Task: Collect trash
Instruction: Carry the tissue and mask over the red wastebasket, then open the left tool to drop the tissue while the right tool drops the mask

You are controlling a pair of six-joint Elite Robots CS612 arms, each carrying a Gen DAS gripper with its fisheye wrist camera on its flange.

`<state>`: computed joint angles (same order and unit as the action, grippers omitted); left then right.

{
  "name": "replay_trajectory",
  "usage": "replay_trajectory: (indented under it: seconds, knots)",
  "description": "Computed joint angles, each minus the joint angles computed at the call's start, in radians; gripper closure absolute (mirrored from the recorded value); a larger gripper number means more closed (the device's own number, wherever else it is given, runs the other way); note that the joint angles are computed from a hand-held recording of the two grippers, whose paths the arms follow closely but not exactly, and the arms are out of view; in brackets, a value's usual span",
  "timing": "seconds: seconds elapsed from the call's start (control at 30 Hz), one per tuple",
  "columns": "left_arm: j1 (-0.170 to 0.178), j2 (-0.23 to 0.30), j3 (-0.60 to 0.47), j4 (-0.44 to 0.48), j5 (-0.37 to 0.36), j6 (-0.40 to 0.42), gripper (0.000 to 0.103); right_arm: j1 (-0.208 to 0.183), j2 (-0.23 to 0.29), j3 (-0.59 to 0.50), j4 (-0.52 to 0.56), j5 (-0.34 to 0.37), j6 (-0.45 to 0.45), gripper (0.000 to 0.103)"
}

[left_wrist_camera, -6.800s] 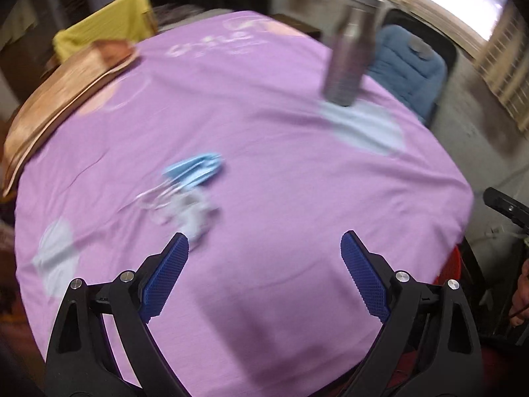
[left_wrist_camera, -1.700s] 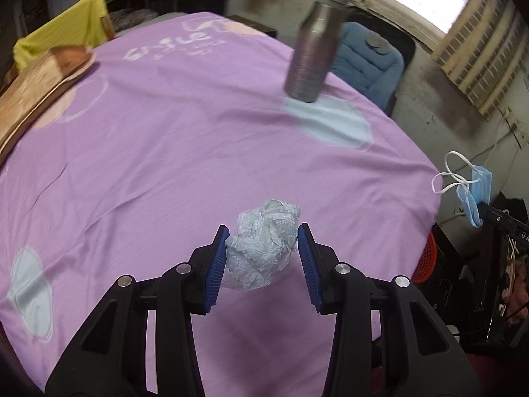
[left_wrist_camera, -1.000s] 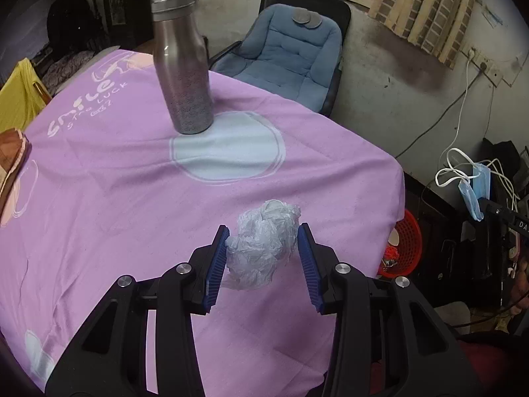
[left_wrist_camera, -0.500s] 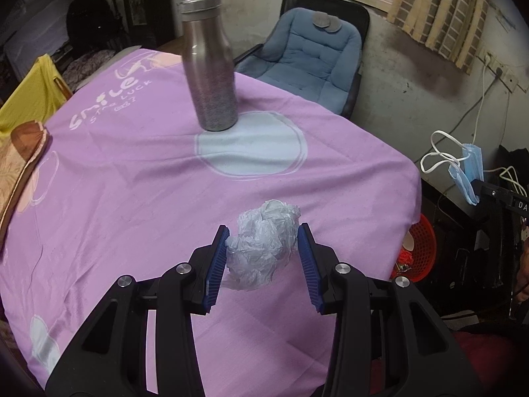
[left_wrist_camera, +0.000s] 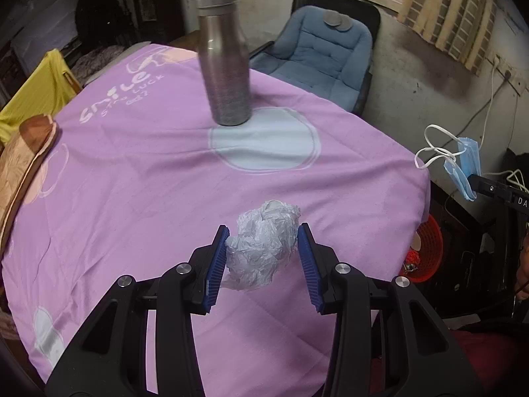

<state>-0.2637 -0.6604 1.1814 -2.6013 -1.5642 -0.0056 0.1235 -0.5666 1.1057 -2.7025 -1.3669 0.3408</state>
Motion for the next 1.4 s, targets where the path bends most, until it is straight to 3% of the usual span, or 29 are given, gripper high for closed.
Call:
replay_trajectory:
  seconds: [0.43,0.5,0.53,0.57,0.93,1.07,1.13,1.2,1.4]
  knots:
    - [-0.059,0.077,-0.142,0.139,-0.094,0.174,0.061,-0.048,-0.049,0.159,-0.015,-0.084,0.206,0.083]
    - [-0.07,0.086,-0.16,0.157,-0.1,0.201,0.061,-0.057,-0.041,0.158,0.027,-0.097,0.227,0.077]
    - [-0.076,0.089,-0.167,0.163,-0.102,0.21,0.061,-0.062,-0.037,0.159,0.036,-0.096,0.248,0.065]
    - [-0.082,0.093,-0.176,0.172,-0.106,0.224,0.061,-0.069,-0.036,0.166,0.027,-0.088,0.271,0.06]
    - [-0.156,0.152,-0.275,0.297,-0.192,0.401,0.061,-0.099,-0.089,0.289,-0.104,-0.154,0.341,0.054]
    - [-0.187,0.183,-0.325,0.361,-0.239,0.465,0.056,-0.111,-0.118,0.34,-0.13,-0.176,0.373,0.053]
    - [-0.2,0.195,-0.341,0.379,-0.237,0.477,0.035,-0.116,-0.127,0.359,-0.141,-0.18,0.382,0.053]
    - [-0.211,0.201,-0.348,0.374,-0.233,0.478,0.025,-0.12,-0.132,0.37,-0.147,-0.181,0.389,0.052]
    - [-0.222,0.208,-0.35,0.365,-0.189,0.471,0.017,-0.121,-0.126,0.366,-0.105,-0.135,0.376,0.05]
